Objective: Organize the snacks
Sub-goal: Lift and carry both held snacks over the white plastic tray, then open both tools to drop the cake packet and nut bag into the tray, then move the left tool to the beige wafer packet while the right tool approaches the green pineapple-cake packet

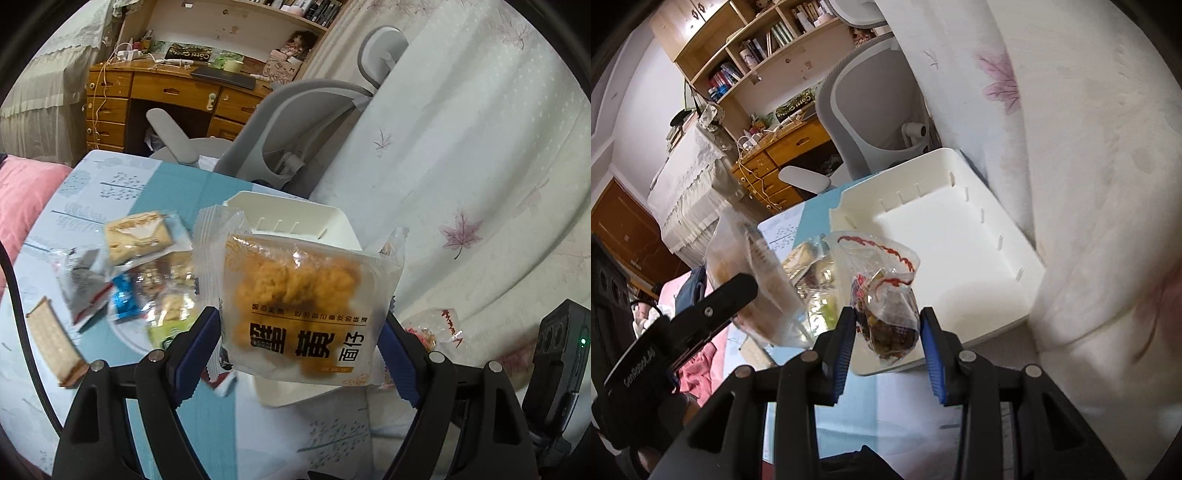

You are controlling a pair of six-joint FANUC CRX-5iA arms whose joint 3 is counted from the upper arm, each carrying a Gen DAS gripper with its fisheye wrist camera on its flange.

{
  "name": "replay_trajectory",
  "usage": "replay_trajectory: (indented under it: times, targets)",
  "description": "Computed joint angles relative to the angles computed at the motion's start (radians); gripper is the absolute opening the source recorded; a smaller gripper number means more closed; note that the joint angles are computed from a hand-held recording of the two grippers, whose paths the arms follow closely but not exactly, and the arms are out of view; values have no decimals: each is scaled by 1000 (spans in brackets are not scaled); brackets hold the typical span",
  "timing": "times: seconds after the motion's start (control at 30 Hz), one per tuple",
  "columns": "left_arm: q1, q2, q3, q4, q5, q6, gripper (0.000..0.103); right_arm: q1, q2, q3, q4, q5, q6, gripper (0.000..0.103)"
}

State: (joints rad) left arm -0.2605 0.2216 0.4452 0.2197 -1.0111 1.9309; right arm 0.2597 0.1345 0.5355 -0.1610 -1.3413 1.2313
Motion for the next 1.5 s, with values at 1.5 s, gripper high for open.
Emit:
replay_trajectory:
  times: [1.5]
  targets:
    - [150, -118, -99, -135, -325, 125, 102, 84, 46, -1, -54, -122, -104, 61]
